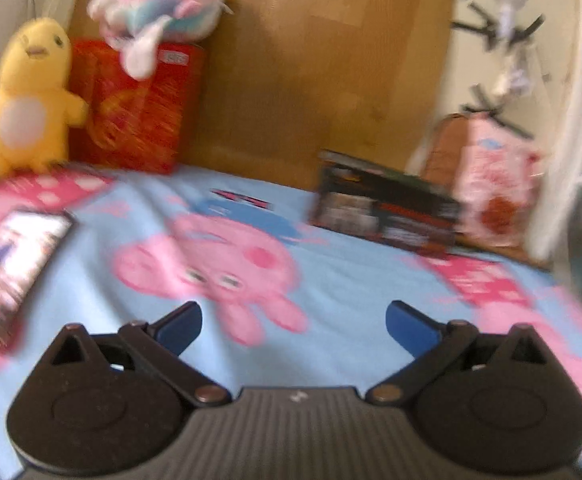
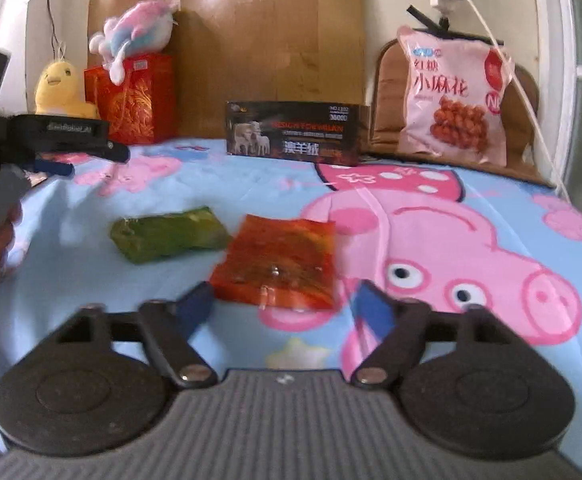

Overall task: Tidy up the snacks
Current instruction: 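Grasp the orange spicy-strip pack with the right gripper, then carry the orange pack into the tin box and open the right gripper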

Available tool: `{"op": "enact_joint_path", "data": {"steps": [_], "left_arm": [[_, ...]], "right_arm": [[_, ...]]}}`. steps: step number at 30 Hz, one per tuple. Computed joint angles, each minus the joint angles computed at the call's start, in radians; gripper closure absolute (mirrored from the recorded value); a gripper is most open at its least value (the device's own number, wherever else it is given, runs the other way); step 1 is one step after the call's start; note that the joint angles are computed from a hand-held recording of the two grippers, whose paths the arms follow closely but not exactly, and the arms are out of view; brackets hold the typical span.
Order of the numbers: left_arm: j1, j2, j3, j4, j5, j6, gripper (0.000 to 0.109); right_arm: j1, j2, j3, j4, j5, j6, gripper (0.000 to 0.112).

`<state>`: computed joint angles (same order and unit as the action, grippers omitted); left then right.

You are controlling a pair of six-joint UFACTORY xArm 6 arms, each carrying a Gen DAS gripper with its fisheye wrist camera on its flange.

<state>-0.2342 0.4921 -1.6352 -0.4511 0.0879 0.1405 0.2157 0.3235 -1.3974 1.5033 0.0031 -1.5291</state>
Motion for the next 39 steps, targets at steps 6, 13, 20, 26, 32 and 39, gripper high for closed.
{"op": "enact_joint_path", "data": {"steps": [6, 13, 20, 26, 32, 39], "left_arm": [[-0.031, -0.020, -0.100, -0.469, 0.276, 0.423, 0.014], [0.007, 0.165, -0.409, -0.525, 0.714, 0.266, 0.040], [-0.023, 0.226, -0.461, -0.462, 0.750, 0.239, 0.064], [-0.005, 0.192, -0.399, -0.554, 0.753, 0.255, 0.056], [-0.015, 0.208, -0.419, -0.533, 0.719, 0.182, 0.087], [-0.006, 0.192, -0.396, -0.639, 0.703, 0.272, 0.096]], "right_arm": [[-0.072, -0.001, -0.011, -0.122, 0.128, 0.288, 0.079], [-0.229, 0.017, -0.051, -0.045, 0.482, 0.597, 0.099], [-0.335, 0.064, -0.121, -0.006, 0.687, 0.785, 0.099], [-0.308, 0.141, -0.249, -0.179, 0.726, 0.866, 0.099], [-0.298, 0.189, -0.298, -0.103, 0.785, 0.791, 0.099], [-0.330, 0.143, -0.214, 0.050, 0.804, 0.665, 0.087]]}}
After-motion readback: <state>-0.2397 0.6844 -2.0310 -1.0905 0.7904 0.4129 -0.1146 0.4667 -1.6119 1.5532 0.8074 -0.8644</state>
